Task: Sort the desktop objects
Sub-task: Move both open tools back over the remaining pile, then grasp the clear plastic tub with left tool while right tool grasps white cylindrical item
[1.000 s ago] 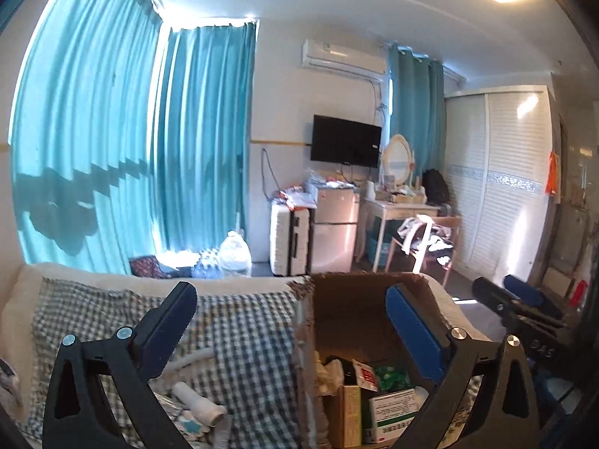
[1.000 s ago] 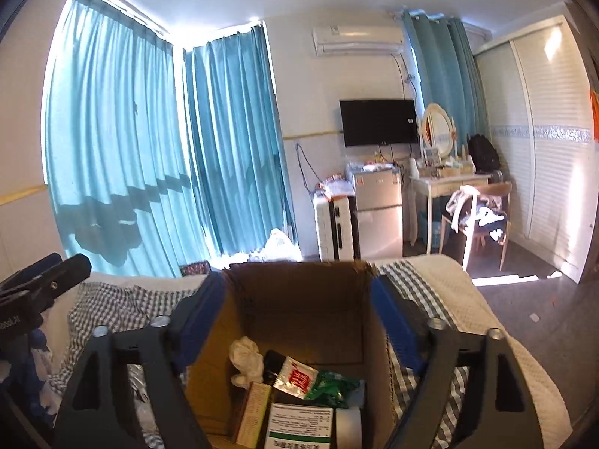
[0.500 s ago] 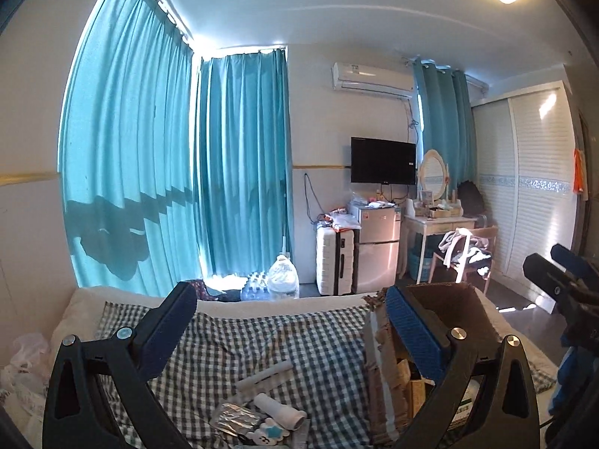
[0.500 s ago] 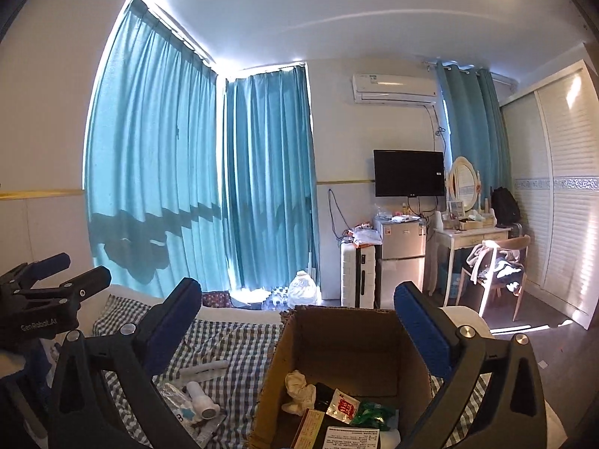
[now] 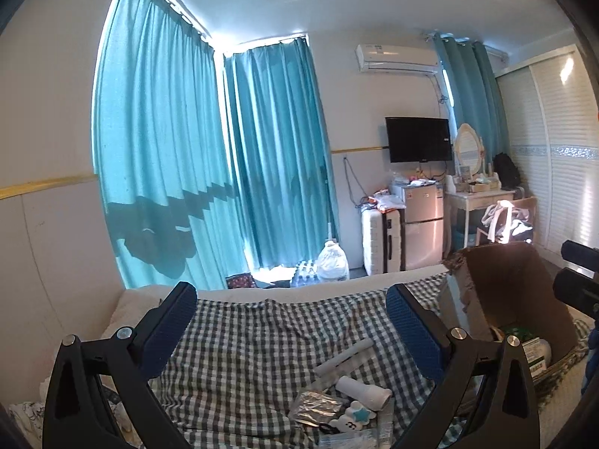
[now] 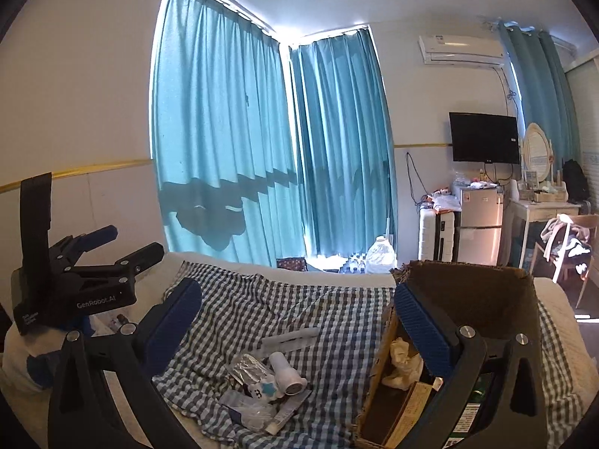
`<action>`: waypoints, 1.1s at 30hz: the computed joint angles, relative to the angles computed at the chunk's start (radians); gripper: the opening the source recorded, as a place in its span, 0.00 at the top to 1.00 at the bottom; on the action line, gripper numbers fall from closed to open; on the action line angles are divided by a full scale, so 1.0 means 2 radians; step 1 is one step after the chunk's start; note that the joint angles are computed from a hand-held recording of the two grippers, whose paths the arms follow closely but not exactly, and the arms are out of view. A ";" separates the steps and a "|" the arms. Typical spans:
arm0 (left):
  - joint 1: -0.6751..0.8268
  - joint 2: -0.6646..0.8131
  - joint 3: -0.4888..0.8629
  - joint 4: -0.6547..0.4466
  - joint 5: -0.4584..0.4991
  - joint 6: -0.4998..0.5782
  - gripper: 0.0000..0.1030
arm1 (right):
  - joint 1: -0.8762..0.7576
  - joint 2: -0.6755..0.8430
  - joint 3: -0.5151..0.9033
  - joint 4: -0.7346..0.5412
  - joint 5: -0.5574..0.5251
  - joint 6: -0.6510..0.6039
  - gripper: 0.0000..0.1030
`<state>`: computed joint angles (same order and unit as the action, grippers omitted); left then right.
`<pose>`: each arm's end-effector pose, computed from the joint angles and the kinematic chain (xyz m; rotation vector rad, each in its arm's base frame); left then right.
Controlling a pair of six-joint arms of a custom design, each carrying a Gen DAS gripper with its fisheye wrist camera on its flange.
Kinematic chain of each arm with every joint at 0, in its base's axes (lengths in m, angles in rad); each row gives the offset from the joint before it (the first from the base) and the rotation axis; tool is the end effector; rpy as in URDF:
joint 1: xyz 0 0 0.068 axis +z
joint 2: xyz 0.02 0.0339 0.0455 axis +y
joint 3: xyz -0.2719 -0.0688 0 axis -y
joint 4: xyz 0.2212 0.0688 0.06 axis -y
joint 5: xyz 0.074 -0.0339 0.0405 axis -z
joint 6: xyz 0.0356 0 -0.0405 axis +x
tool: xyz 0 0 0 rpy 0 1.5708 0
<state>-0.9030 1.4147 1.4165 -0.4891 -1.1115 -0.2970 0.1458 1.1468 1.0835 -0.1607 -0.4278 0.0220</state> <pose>0.1973 -0.1986 0.4005 -0.0978 1.7864 0.2895 0.2318 0.0490 0.3836 -0.4170 1.7533 0.5031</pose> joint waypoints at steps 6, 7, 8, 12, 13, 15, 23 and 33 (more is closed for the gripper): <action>0.067 -0.022 -0.057 -0.002 0.055 -0.023 0.00 | 0.054 0.025 -0.001 0.000 0.051 -0.029 0.00; 0.083 -0.023 -0.061 -0.012 0.081 -0.036 0.00 | 0.059 0.031 0.001 0.000 0.049 -0.033 0.00; 0.093 -0.025 -0.064 -0.019 0.106 -0.047 0.00 | 0.065 0.037 0.003 -0.001 0.052 -0.036 0.00; 0.129 -0.030 -0.074 -0.027 0.179 -0.079 0.00 | 0.094 0.075 0.025 -0.009 0.086 -0.052 0.00; 0.133 -0.026 -0.074 -0.033 0.184 -0.083 0.00 | 0.100 0.088 0.032 -0.012 0.091 -0.055 0.00; 0.144 -0.014 -0.075 -0.043 0.202 -0.095 0.00 | 0.108 0.118 0.050 -0.018 0.101 -0.062 0.00; 0.190 0.060 -0.095 -0.019 0.299 -0.108 0.00 | 0.123 0.245 0.143 -0.077 0.109 -0.075 0.02; 0.222 0.151 -0.134 0.043 0.438 -0.160 0.00 | 0.130 0.404 0.278 -0.157 0.094 -0.086 0.15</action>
<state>-0.4591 1.7176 1.1491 -0.4026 -0.2351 -0.6161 0.4051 1.9547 1.6395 -0.4739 -0.2405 -0.1493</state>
